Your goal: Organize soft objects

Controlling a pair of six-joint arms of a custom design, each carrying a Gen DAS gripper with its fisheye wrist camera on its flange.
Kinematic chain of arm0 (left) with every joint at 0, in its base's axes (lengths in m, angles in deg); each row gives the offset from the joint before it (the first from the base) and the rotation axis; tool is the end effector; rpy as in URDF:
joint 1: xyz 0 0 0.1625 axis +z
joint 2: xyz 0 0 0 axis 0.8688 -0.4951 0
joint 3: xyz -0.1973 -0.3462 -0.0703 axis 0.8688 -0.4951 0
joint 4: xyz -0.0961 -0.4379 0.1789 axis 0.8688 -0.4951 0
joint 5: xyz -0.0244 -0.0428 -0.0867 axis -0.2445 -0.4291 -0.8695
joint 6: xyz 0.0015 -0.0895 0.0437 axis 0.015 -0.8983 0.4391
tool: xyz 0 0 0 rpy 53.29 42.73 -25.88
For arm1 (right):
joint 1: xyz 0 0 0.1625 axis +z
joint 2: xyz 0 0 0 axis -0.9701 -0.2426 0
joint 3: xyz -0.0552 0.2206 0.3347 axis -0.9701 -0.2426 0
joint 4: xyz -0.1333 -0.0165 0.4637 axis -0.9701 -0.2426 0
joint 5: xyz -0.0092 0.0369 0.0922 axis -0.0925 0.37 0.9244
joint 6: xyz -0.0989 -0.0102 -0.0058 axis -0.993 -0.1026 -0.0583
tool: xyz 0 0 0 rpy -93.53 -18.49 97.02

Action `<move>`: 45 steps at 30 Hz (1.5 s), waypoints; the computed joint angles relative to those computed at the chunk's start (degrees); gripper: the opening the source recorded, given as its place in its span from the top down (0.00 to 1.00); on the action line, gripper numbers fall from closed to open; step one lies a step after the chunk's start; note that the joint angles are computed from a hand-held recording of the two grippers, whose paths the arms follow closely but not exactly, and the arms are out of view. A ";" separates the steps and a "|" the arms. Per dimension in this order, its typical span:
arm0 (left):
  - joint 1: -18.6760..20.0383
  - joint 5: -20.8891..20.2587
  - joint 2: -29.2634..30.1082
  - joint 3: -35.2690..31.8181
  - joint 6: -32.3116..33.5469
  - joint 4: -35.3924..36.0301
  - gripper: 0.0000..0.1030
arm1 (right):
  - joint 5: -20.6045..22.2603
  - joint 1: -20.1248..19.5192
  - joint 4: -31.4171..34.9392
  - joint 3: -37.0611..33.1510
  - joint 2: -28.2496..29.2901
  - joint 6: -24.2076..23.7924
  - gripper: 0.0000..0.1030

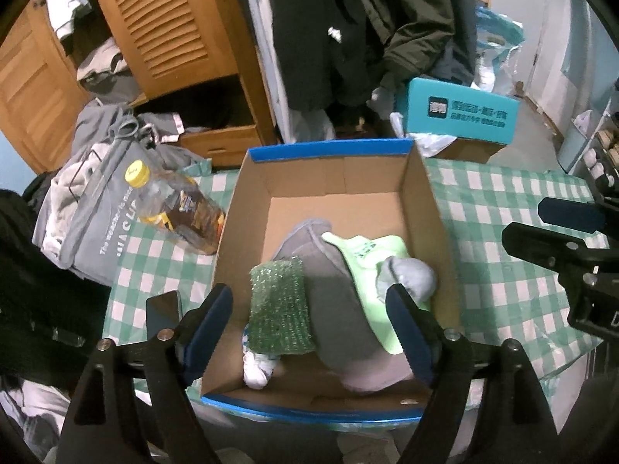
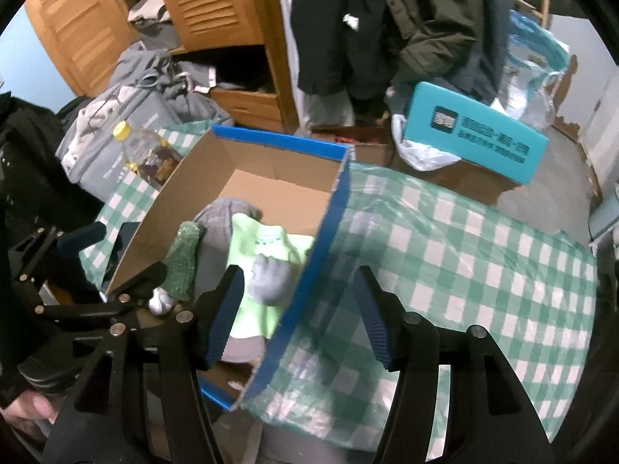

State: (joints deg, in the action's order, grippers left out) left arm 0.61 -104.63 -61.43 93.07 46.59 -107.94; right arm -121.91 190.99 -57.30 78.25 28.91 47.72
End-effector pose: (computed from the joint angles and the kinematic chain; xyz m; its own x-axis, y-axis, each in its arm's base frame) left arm -0.2194 -0.8216 0.3700 -0.5692 0.3193 -0.7577 0.6001 0.7913 -0.1175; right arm 0.4500 -0.8020 0.1516 -0.8143 -0.0344 0.5794 -0.3058 0.8739 -0.3779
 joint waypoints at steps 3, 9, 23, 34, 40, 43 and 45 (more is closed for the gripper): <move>-0.64 -0.22 -0.79 1.37 1.22 -1.56 0.10 | -0.92 0.17 -1.96 3.32 -2.32 0.52 0.43; -1.54 -1.92 -1.87 2.65 0.79 -0.69 0.10 | -2.16 0.46 -5.09 8.23 -5.94 1.19 0.43; -2.83 -1.88 -2.43 5.03 2.25 -3.40 0.01 | -5.01 0.76 -10.13 16.16 -11.39 -0.25 0.43; -3.38 0.02 -2.00 5.61 0.56 -1.87 0.01 | -5.20 0.29 -10.62 18.37 -12.93 -0.27 0.43; -3.43 0.11 -1.87 5.63 1.06 -2.25 0.01 | -5.29 0.22 -10.66 18.68 -13.10 -0.21 0.43; -3.47 0.47 -1.85 5.60 0.78 -1.79 0.01 | -5.25 0.15 -10.70 19.04 -13.31 -0.05 0.43; -3.51 0.55 -1.88 5.61 0.56 -1.40 0.01 | -5.33 0.12 -10.69 19.18 -13.35 -0.23 0.43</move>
